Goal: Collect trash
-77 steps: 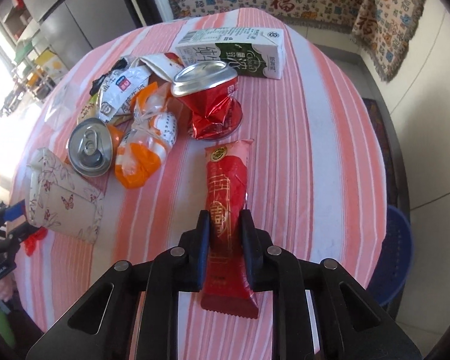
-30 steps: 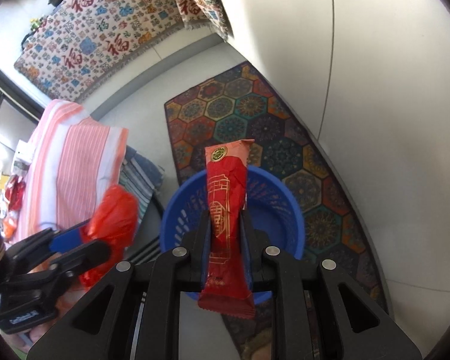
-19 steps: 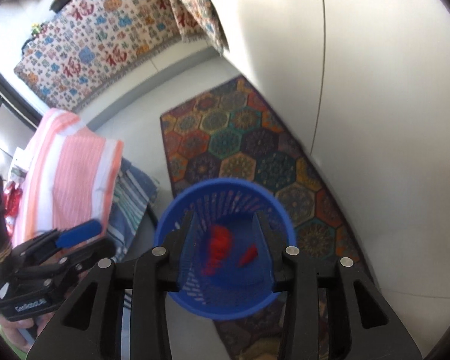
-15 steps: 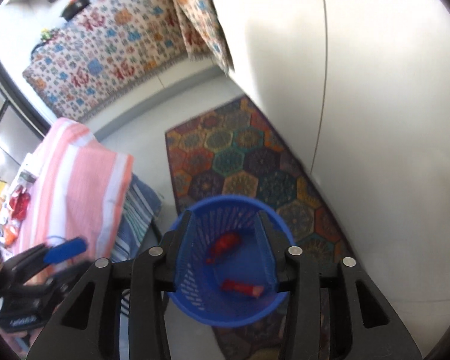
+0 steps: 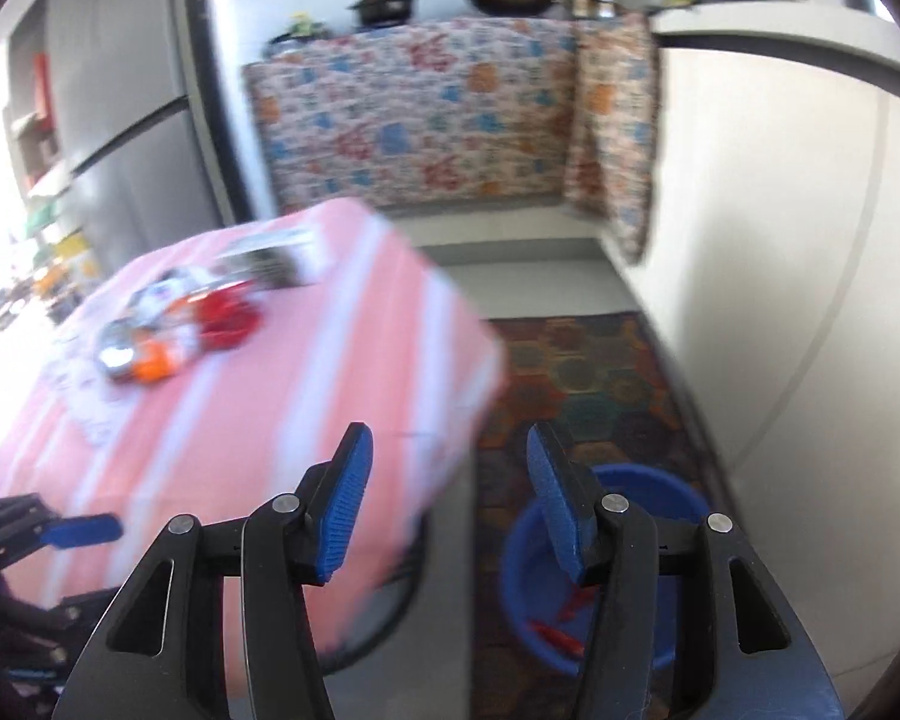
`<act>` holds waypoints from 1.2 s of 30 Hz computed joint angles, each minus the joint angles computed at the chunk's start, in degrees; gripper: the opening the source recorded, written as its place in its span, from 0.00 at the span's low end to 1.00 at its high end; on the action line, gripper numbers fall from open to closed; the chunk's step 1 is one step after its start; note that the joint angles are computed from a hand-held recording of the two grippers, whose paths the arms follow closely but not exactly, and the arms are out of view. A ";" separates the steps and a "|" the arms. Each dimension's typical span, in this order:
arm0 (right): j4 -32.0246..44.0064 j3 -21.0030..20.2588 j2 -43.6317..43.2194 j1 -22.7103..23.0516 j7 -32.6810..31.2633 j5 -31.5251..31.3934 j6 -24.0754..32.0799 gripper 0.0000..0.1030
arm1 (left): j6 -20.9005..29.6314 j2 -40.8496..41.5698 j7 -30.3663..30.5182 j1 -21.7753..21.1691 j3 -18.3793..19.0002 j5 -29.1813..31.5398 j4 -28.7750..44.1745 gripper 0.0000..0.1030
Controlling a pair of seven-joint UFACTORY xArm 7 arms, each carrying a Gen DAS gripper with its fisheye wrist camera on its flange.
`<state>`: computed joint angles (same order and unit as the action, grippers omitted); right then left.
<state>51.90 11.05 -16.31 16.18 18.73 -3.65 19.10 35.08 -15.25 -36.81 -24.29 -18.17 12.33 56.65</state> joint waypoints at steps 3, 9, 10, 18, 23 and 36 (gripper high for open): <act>2.98 2.64 5.09 3.29 -0.21 0.34 -0.33 0.55 | 0.87 -6.33 -3.29 2.57 0.85 1.29 -6.28 0.54; 6.24 4.35 10.78 5.79 4.12 -5.88 1.26 0.55 | -0.04 -11.33 -5.74 6.96 1.40 2.51 -11.98 0.54; 6.43 4.81 10.83 5.79 6.60 -9.01 1.50 0.55 | -0.42 -10.91 -5.54 7.52 1.41 2.60 -11.76 0.54; 4.32 3.44 9.20 6.58 7.56 -10.09 0.93 0.55 | 0.95 -1.98 -13.39 13.03 -2.42 12.10 -3.69 0.54; 3.05 3.10 7.81 6.56 6.23 -9.49 0.39 0.55 | -0.79 -2.72 -18.08 12.02 0.54 15.39 -4.53 0.54; 3.77 4.50 7.75 6.12 6.44 -10.94 -1.26 0.56 | -5.79 -21.18 -5.27 13.08 9.85 -5.22 -19.67 0.16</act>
<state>55.67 15.55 -8.56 22.30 25.17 -14.59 17.84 29.29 -36.43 -42.07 -11.20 -8.32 7.11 36.98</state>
